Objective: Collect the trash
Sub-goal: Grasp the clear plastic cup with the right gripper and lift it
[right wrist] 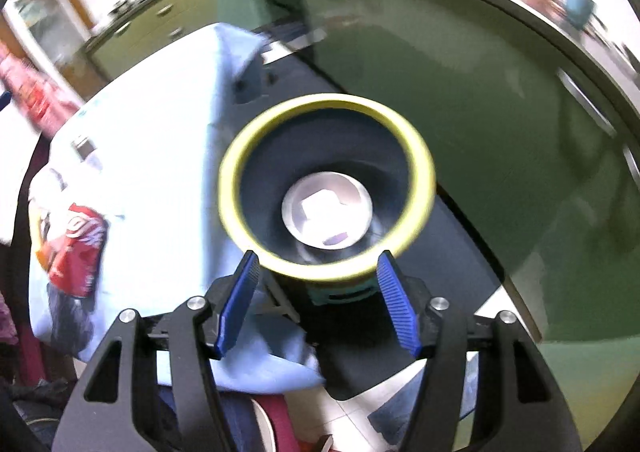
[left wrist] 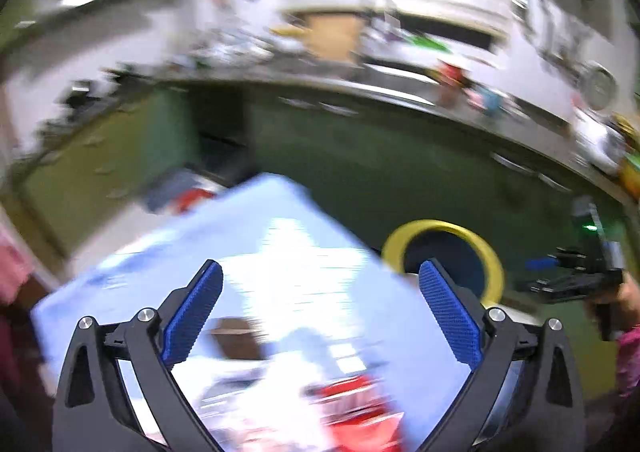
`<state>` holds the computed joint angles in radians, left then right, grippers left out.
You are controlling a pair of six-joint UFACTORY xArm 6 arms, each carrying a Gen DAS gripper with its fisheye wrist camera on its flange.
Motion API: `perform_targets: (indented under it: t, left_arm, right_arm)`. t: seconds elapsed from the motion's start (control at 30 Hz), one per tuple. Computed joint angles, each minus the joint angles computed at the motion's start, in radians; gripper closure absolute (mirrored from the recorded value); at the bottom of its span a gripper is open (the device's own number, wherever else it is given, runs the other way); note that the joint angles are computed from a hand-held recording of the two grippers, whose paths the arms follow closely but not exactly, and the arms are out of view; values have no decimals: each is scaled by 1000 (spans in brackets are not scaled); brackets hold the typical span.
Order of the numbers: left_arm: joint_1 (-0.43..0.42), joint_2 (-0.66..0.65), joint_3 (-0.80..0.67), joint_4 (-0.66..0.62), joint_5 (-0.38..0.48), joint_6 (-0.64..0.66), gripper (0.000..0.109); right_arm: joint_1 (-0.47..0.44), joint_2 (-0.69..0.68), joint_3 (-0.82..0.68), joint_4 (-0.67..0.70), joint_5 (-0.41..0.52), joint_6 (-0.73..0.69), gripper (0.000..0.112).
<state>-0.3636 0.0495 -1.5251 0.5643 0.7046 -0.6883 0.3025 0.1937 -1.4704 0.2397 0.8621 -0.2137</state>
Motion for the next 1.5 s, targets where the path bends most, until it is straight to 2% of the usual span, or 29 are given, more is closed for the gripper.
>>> perform_targets:
  t: [0.1, 0.23, 0.33, 0.43, 0.57, 0.7, 0.83, 0.93, 1.0, 1.1, 1.13, 1.23, 1.37, 1.5]
  left_arm:
    - [62, -186, 205, 189, 7, -187, 10]
    - [183, -330, 377, 248, -11, -309, 10]
    - [282, -376, 460, 311, -21, -413, 10]
    - [376, -422, 567, 295, -102, -453, 10]
    - [442, -395, 613, 290, -188, -481, 10]
    - [477, -389, 660, 297, -279, -511, 10]
    - [476, -396, 690, 360, -309, -601, 10]
    - [488, -396, 701, 348, -333, -597, 10]
    - [489, -393, 703, 346, -340, -596, 10]
    - [483, -396, 707, 350, -338, -596, 10]
    - [480, -395, 707, 355, -336, -600, 10]
    - [475, -393, 706, 341, -339, -585, 10]
    - [468, -393, 705, 343, -336, -580, 10]
    - [469, -402, 712, 347, -338, -586, 10]
  right_arm:
    - [78, 75, -129, 23, 61, -32, 54]
    - [159, 207, -352, 76, 158, -55, 54]
    - [236, 273, -470, 19, 167, -54, 54]
    - [296, 283, -478, -33, 128, -59, 56]
    - [327, 275, -421, -94, 69, -8, 66]
    - [339, 267, -361, -113, 1, 24, 72]
    - [353, 292, -349, -124, -53, 51, 72]
    - [360, 316, -349, -134, -86, 71, 77]
    - [364, 332, -348, -183, -129, 109, 93]
    - [360, 357, -378, -202, -155, 132, 107]
    - [358, 379, -410, -211, -159, 140, 108]
    - [342, 458, -547, -171, -93, 133, 108]
    - [308, 579, -774, -75, 42, 129, 108]
    - [259, 555, -797, 23, 110, 120, 108]
